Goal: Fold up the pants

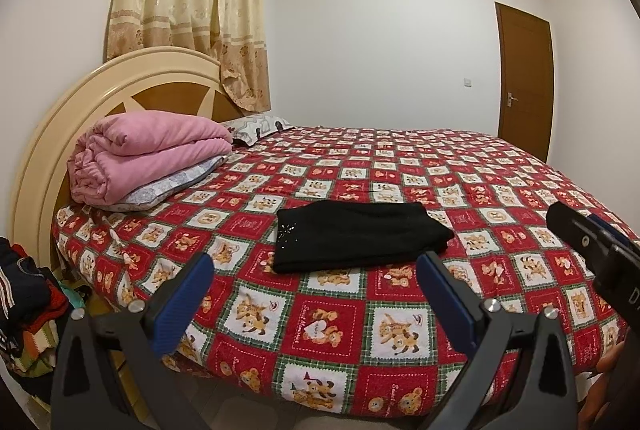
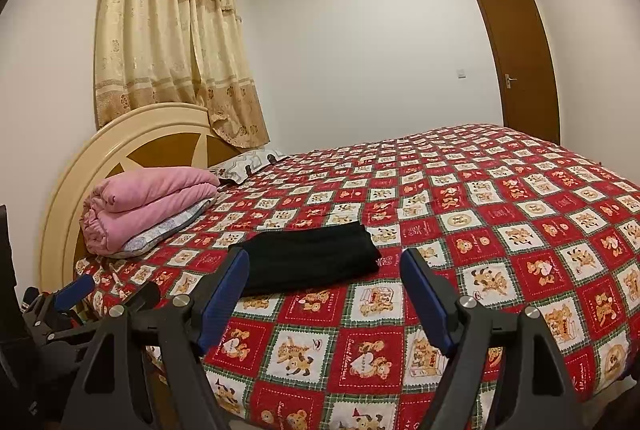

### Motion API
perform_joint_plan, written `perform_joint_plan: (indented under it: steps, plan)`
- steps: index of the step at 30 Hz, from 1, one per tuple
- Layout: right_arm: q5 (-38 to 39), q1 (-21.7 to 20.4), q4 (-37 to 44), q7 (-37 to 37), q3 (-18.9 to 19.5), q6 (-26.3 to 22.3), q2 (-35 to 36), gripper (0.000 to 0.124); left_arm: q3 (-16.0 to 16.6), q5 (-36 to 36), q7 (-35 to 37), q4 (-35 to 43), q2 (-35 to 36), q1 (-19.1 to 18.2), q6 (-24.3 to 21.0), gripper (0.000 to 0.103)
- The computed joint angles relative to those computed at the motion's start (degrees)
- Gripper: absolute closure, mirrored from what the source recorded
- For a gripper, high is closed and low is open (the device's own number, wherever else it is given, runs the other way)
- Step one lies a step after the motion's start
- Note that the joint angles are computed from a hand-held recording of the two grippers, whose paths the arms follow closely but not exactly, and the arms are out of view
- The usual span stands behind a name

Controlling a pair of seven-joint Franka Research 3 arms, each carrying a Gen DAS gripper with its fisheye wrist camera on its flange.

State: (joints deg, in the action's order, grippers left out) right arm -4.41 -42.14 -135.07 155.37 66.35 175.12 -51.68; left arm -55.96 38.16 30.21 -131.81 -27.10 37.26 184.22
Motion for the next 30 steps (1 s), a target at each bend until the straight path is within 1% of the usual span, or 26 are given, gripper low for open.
perform_joint_plan:
  steps: [6, 15, 23, 26, 30]
  plan:
    - [-0.12, 0.03, -0.09, -0.02, -0.10, 0.20, 0.11, 0.045, -0.36, 0.42, -0.22, 0.13, -0.37, 0.30, -0.64, 0.000]
    - [-0.17, 0.09, -0.15, -0.07, -0.16, 0.23, 0.18, 0.045, -1.91, -0.17, -0.62, -0.29, -3.35, 2.71, 0.05, 0.000]
    - [-0.27, 0.26, -0.29, -0.20, -0.32, 0.30, 0.44, 0.045, -2.73, -1.30, -0.21, -0.37, -4.40, 3.48, 0.35, 0.000]
    - [-0.27, 0.31, -0.30, -0.20, -0.36, 0.26, 0.40, 0.045, -2.76, -1.60, 0.13, -0.34, -4.31, 3.35, 0.18, 0.000]
    - [-0.31, 0.32, -0.38, -0.24, -0.41, 0.37, 0.43, 0.045, -1.85, -1.55, 0.89, -0.25, -3.12, 1.98, -0.40, 0.000]
